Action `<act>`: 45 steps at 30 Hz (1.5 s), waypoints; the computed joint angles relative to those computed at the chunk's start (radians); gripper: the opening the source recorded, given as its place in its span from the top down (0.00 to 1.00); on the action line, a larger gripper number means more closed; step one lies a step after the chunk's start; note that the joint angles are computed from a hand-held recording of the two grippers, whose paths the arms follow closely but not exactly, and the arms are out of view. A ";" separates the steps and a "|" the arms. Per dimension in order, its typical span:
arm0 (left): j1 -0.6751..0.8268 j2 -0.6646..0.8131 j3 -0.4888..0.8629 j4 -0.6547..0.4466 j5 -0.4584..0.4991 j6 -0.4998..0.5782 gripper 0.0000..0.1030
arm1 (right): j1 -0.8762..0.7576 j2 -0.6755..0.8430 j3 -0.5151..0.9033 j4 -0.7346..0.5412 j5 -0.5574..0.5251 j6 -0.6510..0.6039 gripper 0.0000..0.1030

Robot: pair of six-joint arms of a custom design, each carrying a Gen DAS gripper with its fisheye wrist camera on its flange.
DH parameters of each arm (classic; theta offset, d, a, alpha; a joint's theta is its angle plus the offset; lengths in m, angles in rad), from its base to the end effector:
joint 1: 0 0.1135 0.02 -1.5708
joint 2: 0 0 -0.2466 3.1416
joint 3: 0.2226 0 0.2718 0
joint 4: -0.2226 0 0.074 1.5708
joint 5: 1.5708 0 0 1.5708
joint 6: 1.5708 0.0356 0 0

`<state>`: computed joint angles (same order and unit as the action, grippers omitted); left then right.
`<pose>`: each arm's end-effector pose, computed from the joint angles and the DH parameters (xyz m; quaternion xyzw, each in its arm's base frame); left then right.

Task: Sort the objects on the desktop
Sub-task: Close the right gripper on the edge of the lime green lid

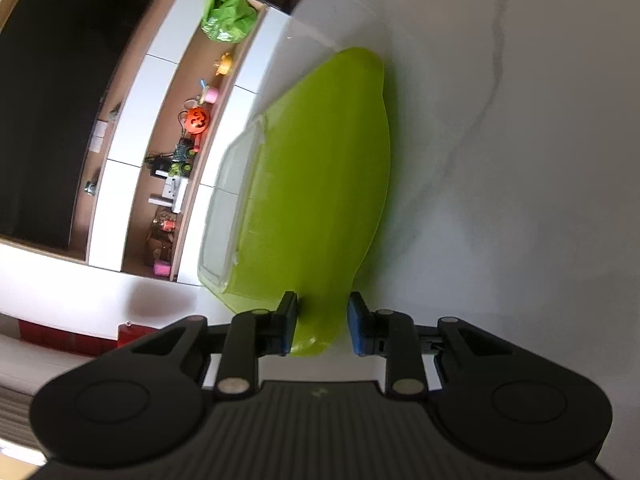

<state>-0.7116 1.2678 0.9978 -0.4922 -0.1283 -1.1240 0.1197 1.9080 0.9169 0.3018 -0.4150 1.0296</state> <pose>0.2279 -0.1905 0.2605 -0.2125 0.8929 -0.2760 0.2853 0.3748 0.0595 0.0895 0.3100 0.8336 0.3833 0.2491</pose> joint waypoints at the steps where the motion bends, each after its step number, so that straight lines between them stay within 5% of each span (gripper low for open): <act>1: -0.002 0.013 0.010 0.020 0.004 0.009 0.02 | -0.021 -0.007 0.013 -0.025 -0.049 -0.012 0.76; 2: -0.004 0.030 0.024 0.043 0.008 0.016 0.02 | -0.043 -0.022 0.028 -0.076 -0.091 -0.034 0.81; 3: -0.006 0.051 0.039 0.068 0.011 0.023 0.00 | -0.062 -0.046 0.051 -0.157 -0.107 -0.093 1.00; 6: -0.002 0.128 0.086 0.145 0.031 0.016 0.00 | -0.119 -0.154 0.048 -0.241 -0.088 -0.286 1.00; 10: 0.011 0.188 0.081 0.289 0.099 -0.062 0.00 | -0.256 -0.169 0.127 -0.408 -0.263 -0.363 1.00; 13: -0.022 0.259 0.180 0.186 0.031 -0.019 0.00 | -0.280 -0.177 0.134 -0.454 -0.273 -0.462 1.00; 16: -0.030 0.290 0.204 0.193 0.021 -0.013 0.00 | -0.283 -0.109 0.194 -0.506 -0.337 -0.500 0.90; 17: -0.023 0.289 0.191 0.229 0.037 -0.026 0.00 | -0.278 -0.078 0.208 -0.506 -0.364 -0.458 0.73; 18: -0.014 0.291 0.186 0.250 0.047 -0.034 0.00 | -0.267 -0.050 0.214 -0.500 -0.386 -0.411 0.52; 19: -0.008 0.296 0.193 0.244 0.046 -0.035 0.00 | -0.249 -0.036 0.203 -0.480 -0.387 -0.376 0.49; 30: 0.010 0.183 0.090 0.243 0.031 -0.043 0.00 | -0.049 0.069 0.151 -0.189 -0.163 -0.082 0.42; 37: 0.056 0.146 0.017 0.296 0.084 -0.047 0.00 | 0.023 0.145 0.022 0.182 -0.027 0.144 0.43; 40: 0.074 0.143 -0.005 0.314 0.116 -0.052 0.00 | 0.041 0.172 0.032 0.236 0.013 0.147 0.38; 43: 0.087 0.143 -0.014 0.322 0.129 -0.054 0.00 | 0.060 0.186 0.069 0.204 0.056 0.104 0.45; 44: 0.094 0.148 -0.011 0.324 0.140 -0.056 0.00 | 0.060 0.185 0.093 0.146 0.063 0.065 0.64; 45: 0.101 0.155 -0.007 0.329 0.156 -0.060 0.00 | 0.060 0.184 0.118 0.092 0.070 0.027 0.70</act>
<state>-0.6101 1.4228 0.9908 -0.1635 0.0274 -1.1839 0.1795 2.0925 1.0348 0.3934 -0.3451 1.0564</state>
